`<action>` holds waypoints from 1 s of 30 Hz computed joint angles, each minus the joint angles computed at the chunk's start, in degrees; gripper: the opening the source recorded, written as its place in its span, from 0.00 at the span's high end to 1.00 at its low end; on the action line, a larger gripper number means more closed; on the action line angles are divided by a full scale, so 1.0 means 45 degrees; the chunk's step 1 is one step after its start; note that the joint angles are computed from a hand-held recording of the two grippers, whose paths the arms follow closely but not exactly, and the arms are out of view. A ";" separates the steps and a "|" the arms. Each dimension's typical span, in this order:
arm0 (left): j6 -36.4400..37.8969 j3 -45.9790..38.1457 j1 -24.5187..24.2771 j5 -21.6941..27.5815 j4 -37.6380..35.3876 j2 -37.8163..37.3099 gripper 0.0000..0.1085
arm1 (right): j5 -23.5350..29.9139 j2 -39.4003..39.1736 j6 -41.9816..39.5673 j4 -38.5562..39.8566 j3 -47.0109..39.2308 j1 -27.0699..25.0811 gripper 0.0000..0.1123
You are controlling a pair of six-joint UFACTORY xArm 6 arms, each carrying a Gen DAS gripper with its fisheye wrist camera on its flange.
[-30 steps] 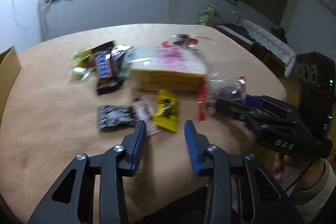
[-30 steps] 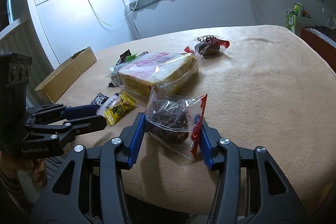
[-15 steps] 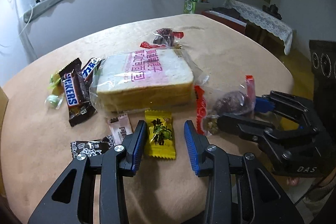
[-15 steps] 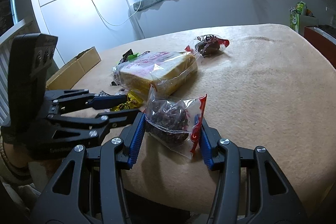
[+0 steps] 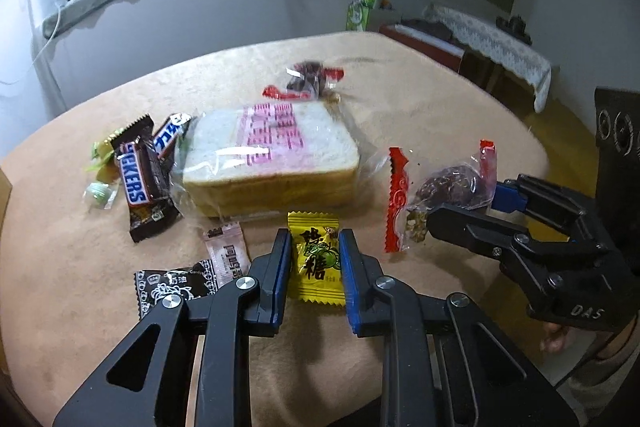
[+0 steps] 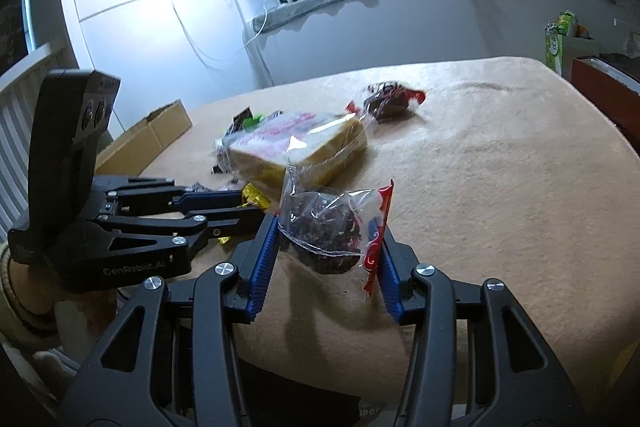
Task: Organize snacks
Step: 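Carry both snacks to the cardboard box and open both tools to drop them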
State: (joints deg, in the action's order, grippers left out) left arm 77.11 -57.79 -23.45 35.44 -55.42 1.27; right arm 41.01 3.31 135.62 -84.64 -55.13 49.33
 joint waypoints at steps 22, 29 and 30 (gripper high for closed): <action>0.0568 -0.0510 0.4064 0.1787 -0.2850 -0.0965 0.80 | 0.0441 0.1327 -0.2978 0.0908 -0.3592 -0.0058 0.58; 0.0703 -0.1472 0.5924 0.2216 -0.3550 -0.0064 0.80 | -0.0471 0.4417 -0.5941 0.2178 -0.8114 -0.0369 0.58; 0.0671 -0.1766 0.6212 0.2257 -0.3640 0.0182 0.80 | -0.0634 0.4886 -0.6355 0.2395 -0.8774 -0.0410 0.58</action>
